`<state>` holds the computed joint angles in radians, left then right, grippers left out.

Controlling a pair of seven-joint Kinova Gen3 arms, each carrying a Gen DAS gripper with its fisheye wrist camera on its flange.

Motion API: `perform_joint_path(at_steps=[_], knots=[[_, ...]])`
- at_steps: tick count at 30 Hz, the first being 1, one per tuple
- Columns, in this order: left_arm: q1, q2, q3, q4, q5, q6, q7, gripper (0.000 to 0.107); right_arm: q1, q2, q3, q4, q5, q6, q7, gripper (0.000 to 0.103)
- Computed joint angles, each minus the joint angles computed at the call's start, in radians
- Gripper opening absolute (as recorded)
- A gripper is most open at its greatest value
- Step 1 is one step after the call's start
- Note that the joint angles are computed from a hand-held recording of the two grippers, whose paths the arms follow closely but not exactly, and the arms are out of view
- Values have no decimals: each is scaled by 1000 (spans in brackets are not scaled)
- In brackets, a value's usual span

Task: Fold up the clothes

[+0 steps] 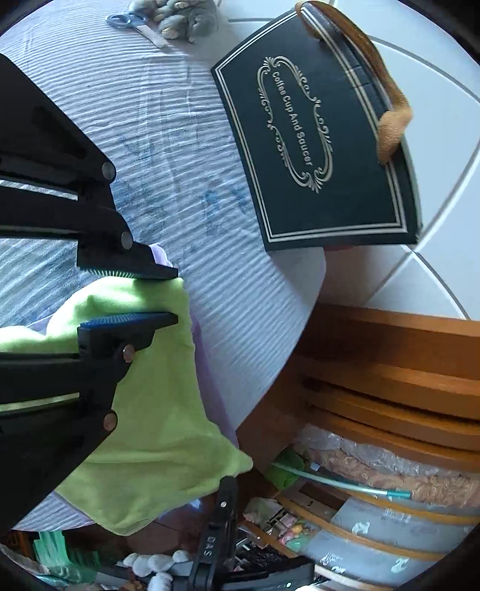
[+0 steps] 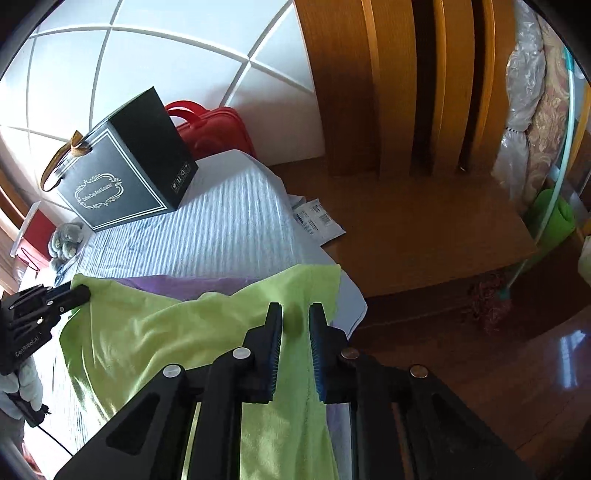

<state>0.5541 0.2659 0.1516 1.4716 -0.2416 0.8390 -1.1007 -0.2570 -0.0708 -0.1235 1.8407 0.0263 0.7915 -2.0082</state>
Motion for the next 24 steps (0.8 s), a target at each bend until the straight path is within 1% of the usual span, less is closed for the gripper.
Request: perform_joint_path(at_steps=[2, 3, 4, 5, 6, 7, 8, 9, 11, 13, 15, 18, 19, 21, 22, 24], knots=[[11, 17, -17, -26, -26, 56, 32, 26, 6, -1, 10, -5, -29, 18, -9, 18], [8, 4, -17, -15, -23, 60, 35, 27, 9, -19, 11, 6, -40, 10, -15, 18], [4, -11, -13, -6, -19, 66, 33, 28, 9, -43, 8, 17, -43, 7, -23, 18], [5, -35, -6, 10, -17, 74, 29, 33, 9, -72, 1, 29, -41, 8, -30, 18], [10, -66, 2, 34, -22, 81, 32, 37, 7, -102, -11, 41, -41, 13, -43, 19], [15, -97, 13, 53, -22, 87, 37, 39, 3, -133, -26, 54, -42, 22, -61, 22], [19, -126, 27, 68, -17, 91, 47, 42, 0, -163, -42, 66, -44, 32, -79, 33], [25, -154, 42, 82, -14, 97, 62, 43, -4, -193, -58, 76, -46, 43, -97, 49], [44, -209, 80, 106, -14, 111, 108, 44, -15, -248, -96, 97, -63, 67, -141, 62], [63, -262, 124, 131, -23, 120, 162, 45, -34, -294, -124, 116, -100, 89, -178, 70], [78, -306, 172, 148, -42, 138, 214, 46, -34, -335, -186, 122, -102, 116, -241, 87], [90, -358, 241, 161, -70, 165, 280, 51, -23, -396, -289, 118, -84, 155, -346, 97], [91, -372, 262, 163, -77, 173, 298, 52, -13, -416, -325, 110, -72, 171, -380, 98], [86, -400, 297, 165, -87, 189, 339, 66, 15, -447, -396, 81, -45, 214, -441, 100], [81, -417, 308, 169, -82, 190, 355, 67, 30, -456, -428, 61, -32, 241, -465, 100], [66, -451, 320, 179, -51, 185, 369, 76, 50, -468, -479, 26, -13, 285, -497, 101]])
